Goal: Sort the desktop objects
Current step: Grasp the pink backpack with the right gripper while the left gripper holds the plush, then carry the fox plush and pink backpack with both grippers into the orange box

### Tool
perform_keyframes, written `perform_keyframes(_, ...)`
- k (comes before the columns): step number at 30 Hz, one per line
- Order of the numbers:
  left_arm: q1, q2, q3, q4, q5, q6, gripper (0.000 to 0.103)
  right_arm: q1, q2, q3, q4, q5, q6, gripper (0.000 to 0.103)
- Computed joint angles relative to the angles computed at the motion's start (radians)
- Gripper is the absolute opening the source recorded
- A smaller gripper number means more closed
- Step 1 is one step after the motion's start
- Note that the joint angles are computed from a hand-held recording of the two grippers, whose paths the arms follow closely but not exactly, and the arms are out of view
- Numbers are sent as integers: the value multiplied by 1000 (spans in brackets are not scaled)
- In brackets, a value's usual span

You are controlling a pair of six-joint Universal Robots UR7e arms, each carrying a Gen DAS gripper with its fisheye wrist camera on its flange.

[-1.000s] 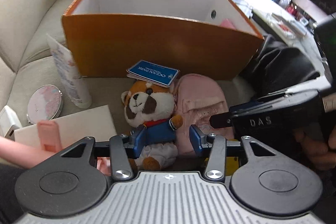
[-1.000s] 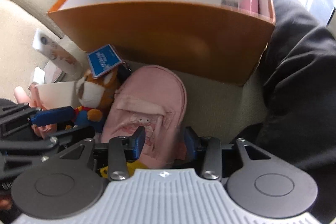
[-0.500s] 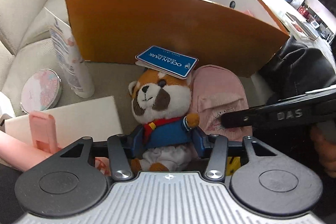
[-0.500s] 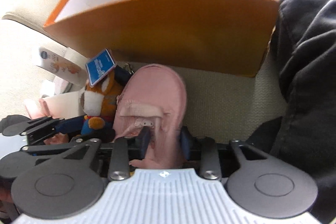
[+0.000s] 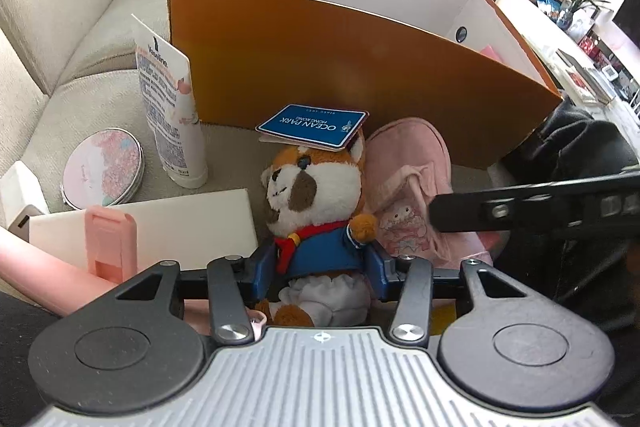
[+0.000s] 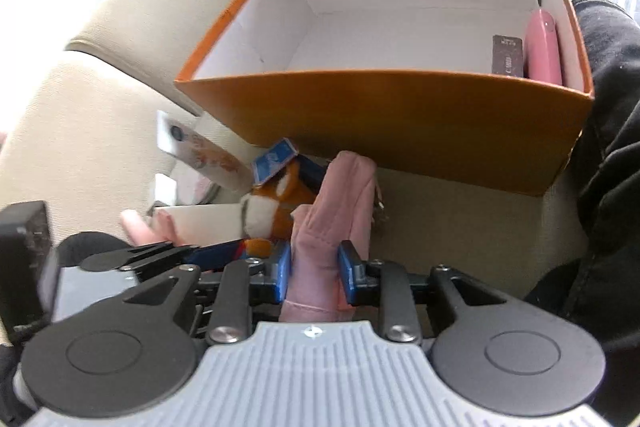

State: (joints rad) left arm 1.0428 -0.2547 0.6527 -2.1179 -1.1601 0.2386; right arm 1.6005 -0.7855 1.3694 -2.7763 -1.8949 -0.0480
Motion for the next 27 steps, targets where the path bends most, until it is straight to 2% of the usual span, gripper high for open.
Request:
perform_keyframes(3,-1,-3,13,-16,10,6,56,-5,8,-8,-4,2,-21,30)
perform_keyframes(5,-6,9,10,-24,19,8,56,7,19,-14,-14,-36,-45,29)
perform_keyframes(9,-3,8,14,-19,3,0,47,24,26,7,-58,-104,-75,21)
perform_keyframes(15,3,-16,33,-43,-23,-13,41,33,23,4,-89,-148,-104,18)
perform_keyframes(19,8,-41,52,-56,-61,-42,40,45,2,25,-129,-169,-130,17)
perform_keyframes(27,5,-97,80,-96,-170,-65,40,72,-36,59,-193,-152,-176,17)
